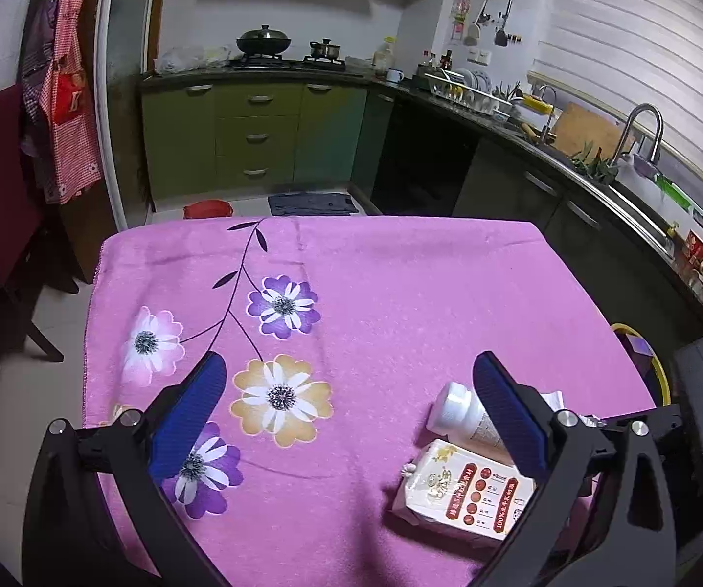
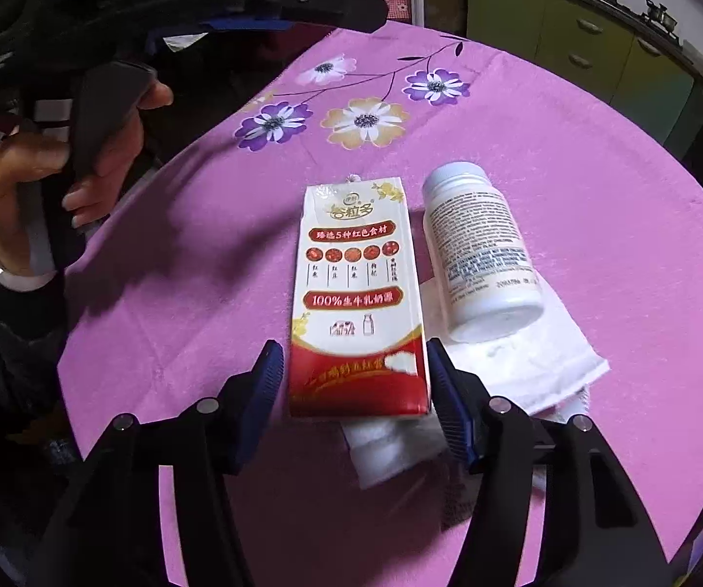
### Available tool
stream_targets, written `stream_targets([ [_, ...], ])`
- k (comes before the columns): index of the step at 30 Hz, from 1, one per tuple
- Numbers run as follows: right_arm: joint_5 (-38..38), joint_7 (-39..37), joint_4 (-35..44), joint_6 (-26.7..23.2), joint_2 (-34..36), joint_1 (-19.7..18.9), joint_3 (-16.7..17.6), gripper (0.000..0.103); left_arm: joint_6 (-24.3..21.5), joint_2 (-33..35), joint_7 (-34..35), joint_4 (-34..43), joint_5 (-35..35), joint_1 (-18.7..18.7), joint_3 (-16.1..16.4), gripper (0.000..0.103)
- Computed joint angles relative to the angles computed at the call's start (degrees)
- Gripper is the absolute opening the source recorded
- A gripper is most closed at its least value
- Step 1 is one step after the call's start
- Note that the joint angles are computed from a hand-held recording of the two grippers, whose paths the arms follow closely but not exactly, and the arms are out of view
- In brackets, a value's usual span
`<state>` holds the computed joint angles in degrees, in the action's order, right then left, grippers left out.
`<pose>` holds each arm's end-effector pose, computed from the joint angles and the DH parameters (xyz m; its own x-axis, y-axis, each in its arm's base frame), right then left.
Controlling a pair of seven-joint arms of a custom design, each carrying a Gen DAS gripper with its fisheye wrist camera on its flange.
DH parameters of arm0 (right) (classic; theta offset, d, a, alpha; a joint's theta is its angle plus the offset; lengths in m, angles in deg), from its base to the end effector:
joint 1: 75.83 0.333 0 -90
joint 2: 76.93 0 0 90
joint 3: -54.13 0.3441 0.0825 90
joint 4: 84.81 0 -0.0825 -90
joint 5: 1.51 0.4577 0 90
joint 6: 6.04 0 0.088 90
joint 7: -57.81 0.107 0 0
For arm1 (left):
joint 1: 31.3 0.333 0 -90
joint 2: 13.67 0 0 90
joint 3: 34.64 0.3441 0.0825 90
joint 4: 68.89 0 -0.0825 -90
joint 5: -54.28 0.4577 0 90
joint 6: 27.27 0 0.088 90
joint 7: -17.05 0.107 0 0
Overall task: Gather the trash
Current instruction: 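Reach the right gripper to the red-and-white milk carton and grasp it, then carry the milk carton over the yellow bin and release it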
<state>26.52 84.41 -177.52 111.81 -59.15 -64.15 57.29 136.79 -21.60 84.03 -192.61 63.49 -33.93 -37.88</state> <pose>0.7142 0.2109 0.4643 0.9195 -0.3682 -0.1380 -0.3900 -0.8090 -0.4398 0.6161 -0.0736 0.5539 0.0945 -0.9846 0.1472 -0.6560 -0.1728 -0.7347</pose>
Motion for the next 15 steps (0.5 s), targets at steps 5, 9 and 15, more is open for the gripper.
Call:
stream_targets([
  [5,-0.1,1.5,1.4,0.8,1.5,0.7,0.3,0.059,-0.1,0.0,-0.7,0.0,0.8,0.2,-0.2,0.096],
  [9,0.8,2.3,1.0,2.2,1.7,0.7,0.5,0.052,0.0,0.0,-1.3,-0.1,1.8,0.5,-0.3,0.096],
  [15,4.5,0.5,-1.3,0.4,-1.1,-0.7,0.7,0.052,0.6,-0.2,-0.6,-0.5,0.9,0.2,0.0,0.096],
])
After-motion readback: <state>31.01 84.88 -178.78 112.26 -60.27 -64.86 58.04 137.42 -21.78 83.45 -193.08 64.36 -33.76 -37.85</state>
